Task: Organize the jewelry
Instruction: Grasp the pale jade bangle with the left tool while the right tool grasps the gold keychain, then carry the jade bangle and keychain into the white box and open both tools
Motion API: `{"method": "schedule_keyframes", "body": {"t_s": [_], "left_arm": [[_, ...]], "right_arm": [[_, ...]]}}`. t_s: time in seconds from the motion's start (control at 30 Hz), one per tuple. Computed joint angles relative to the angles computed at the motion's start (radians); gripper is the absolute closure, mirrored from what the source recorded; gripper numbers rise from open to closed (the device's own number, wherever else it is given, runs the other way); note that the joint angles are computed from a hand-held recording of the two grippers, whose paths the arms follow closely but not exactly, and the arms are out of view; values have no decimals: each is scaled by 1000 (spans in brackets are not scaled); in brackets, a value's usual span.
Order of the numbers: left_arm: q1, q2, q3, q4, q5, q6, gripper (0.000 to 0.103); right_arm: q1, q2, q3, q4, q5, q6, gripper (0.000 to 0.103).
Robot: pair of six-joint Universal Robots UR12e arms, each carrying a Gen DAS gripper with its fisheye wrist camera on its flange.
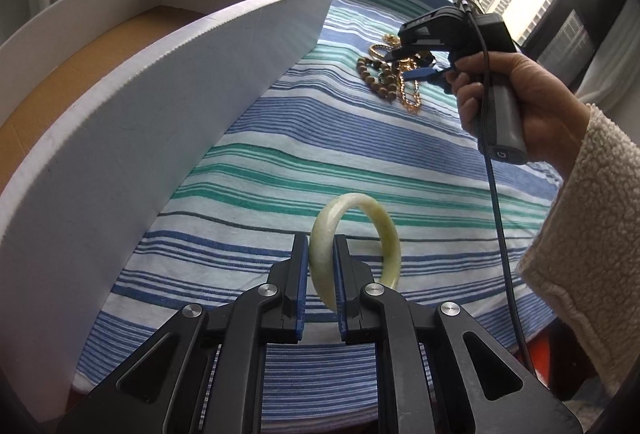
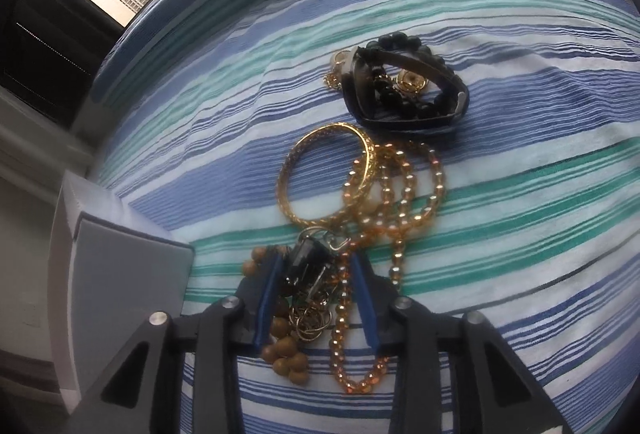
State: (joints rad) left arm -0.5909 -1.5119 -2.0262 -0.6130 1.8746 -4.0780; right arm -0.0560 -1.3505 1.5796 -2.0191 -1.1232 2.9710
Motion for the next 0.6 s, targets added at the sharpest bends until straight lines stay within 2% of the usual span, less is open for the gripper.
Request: {"method": "schedule_keyframes", "body": {"t_s": [0.07,0.23,0.27,0.3,0.47,0.53,0.6], "left_arm": [[-1,3,-1,0,0,-2,93],[2,-1,1,4,-3,-1,93],[1,0,1,3,-2,-1,93],[0,1,0,2,0,-2,93],[1,5,-3,8,1,-5,93],[1,7,-5,11,0,-7,93],[1,8,-5,16,-2,-10,93]], "right_arm": [[-3,-4,3,-17,9,-15,80],[3,-11,-8,-7,-40,-116,83],[-1,-14,-8,-6,-32,-119,90],[-8,-21,-4,-10,-19,-123,92],[-30,-62,12,-42,-1,-221,92],[-28,-90,36,-119,-28,-289,92],[-30,-109,49,-163,-19,-344,92]]}}
